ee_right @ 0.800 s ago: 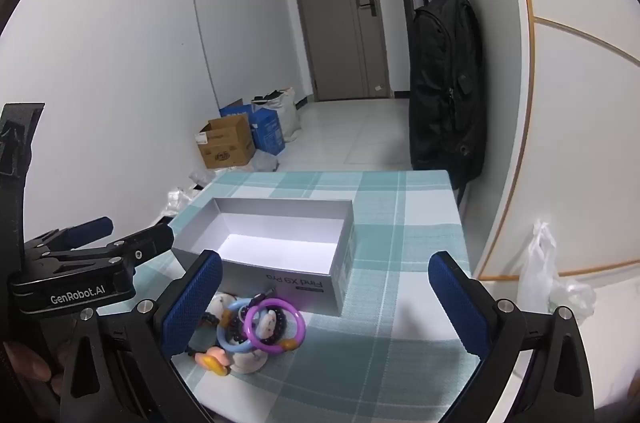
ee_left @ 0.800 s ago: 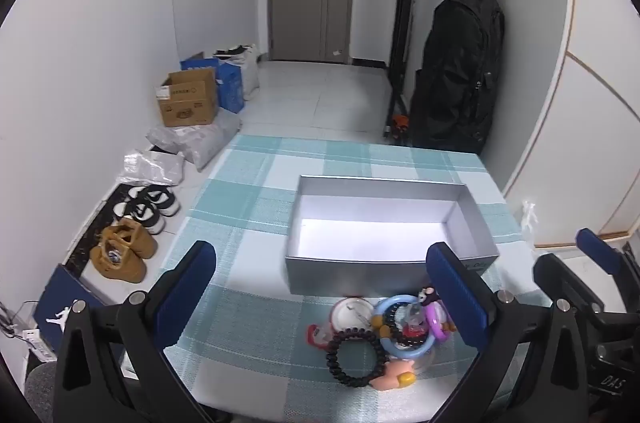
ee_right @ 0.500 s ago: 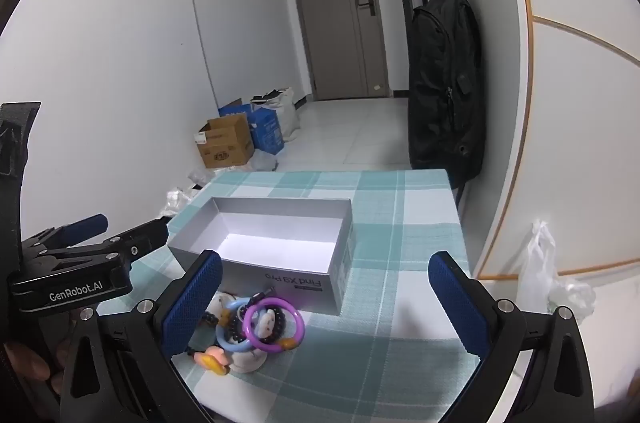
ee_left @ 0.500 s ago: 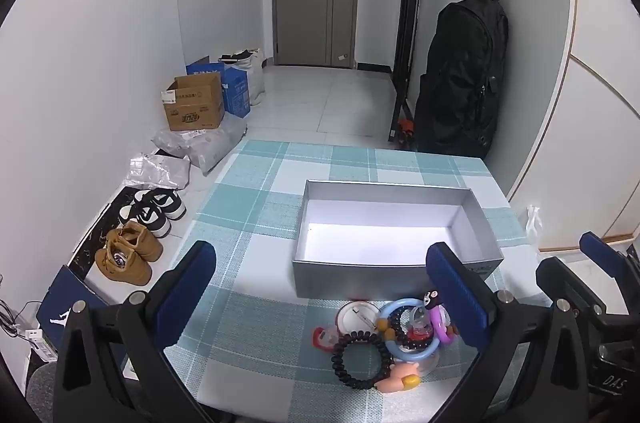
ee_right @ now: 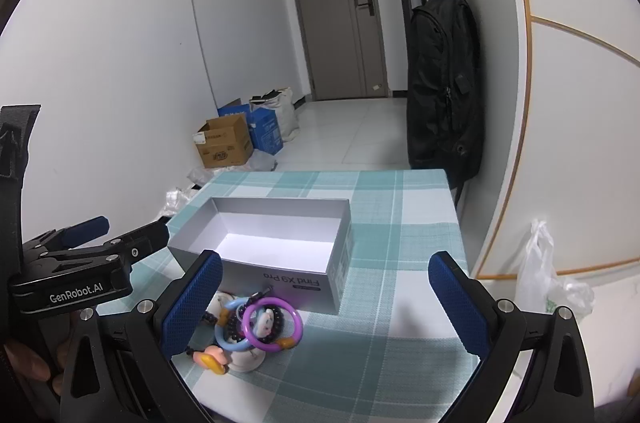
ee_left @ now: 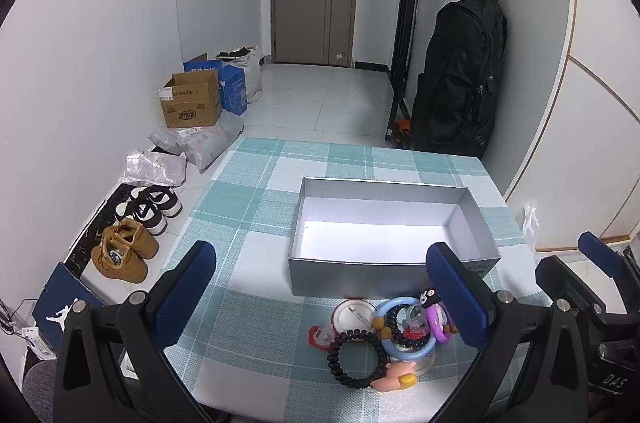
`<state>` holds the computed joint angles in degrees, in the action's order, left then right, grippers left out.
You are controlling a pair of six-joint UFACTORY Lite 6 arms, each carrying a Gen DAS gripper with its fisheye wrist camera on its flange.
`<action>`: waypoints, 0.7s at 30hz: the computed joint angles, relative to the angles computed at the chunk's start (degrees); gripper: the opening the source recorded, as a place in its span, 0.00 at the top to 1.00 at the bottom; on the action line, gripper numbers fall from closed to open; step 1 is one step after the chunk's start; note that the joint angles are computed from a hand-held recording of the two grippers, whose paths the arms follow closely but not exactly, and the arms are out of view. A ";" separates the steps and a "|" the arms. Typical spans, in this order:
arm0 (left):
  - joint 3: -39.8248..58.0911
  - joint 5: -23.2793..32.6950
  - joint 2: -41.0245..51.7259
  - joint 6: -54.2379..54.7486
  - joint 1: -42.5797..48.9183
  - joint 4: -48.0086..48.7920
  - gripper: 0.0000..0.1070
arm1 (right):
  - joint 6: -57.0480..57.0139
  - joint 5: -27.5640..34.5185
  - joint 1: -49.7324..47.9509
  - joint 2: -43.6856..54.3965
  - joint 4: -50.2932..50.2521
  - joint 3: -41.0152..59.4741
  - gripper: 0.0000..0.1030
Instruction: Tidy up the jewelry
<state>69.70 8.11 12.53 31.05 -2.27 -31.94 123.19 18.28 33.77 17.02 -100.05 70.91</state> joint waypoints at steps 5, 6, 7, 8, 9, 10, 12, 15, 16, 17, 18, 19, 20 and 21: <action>0.11 -0.03 0.18 -1.43 -0.08 1.19 0.05 | 0.35 0.00 0.02 0.17 -0.50 0.01 0.00; 0.15 -0.05 0.20 -1.60 -0.08 1.37 0.05 | 0.33 0.00 0.04 0.14 -0.44 -0.02 0.00; 0.25 0.04 0.25 -1.47 -0.04 1.32 0.05 | 0.48 0.08 0.09 0.13 -0.57 -0.07 0.00; 0.40 0.24 0.33 -0.72 0.08 0.72 0.05 | 0.57 0.09 0.11 0.14 -0.66 -0.09 0.00; 0.38 0.35 0.29 0.30 0.23 -0.26 0.05 | 0.71 0.08 0.10 0.14 -0.82 -0.14 0.00; 0.21 0.15 0.20 -0.04 0.14 -0.04 0.05 | 0.76 0.09 0.10 0.14 -0.87 -0.16 0.00; 0.19 0.01 0.18 -0.45 0.02 0.44 0.05 | 0.80 0.06 0.08 0.16 -0.92 -0.15 0.00; 0.11 0.01 0.13 -0.65 0.02 0.58 0.05 | 0.85 0.03 0.02 0.13 -0.97 -0.17 0.00; 0.15 0.10 0.14 -0.84 0.03 0.76 0.05 | 0.92 0.03 0.01 0.11 -1.01 -0.20 0.00; -0.01 -0.03 0.03 -1.70 -0.16 1.54 0.05 | 0.92 0.03 0.01 0.11 -1.01 -0.20 0.00; -0.01 -0.07 0.00 -2.48 -0.27 2.28 0.05 | 0.77 -0.04 -0.01 0.12 -0.90 -0.15 0.00; -0.04 -0.17 0.00 -2.74 -0.29 2.53 0.05 | 0.82 0.08 0.06 0.12 -0.89 -0.19 0.00; 0.10 -0.02 0.06 -2.56 -0.24 2.38 0.05 | 0.77 0.03 0.01 0.17 -0.89 -0.14 0.00; 0.13 0.12 0.07 -2.08 -0.17 1.92 0.05 | 0.72 -0.10 -0.07 0.17 -0.87 -0.11 0.00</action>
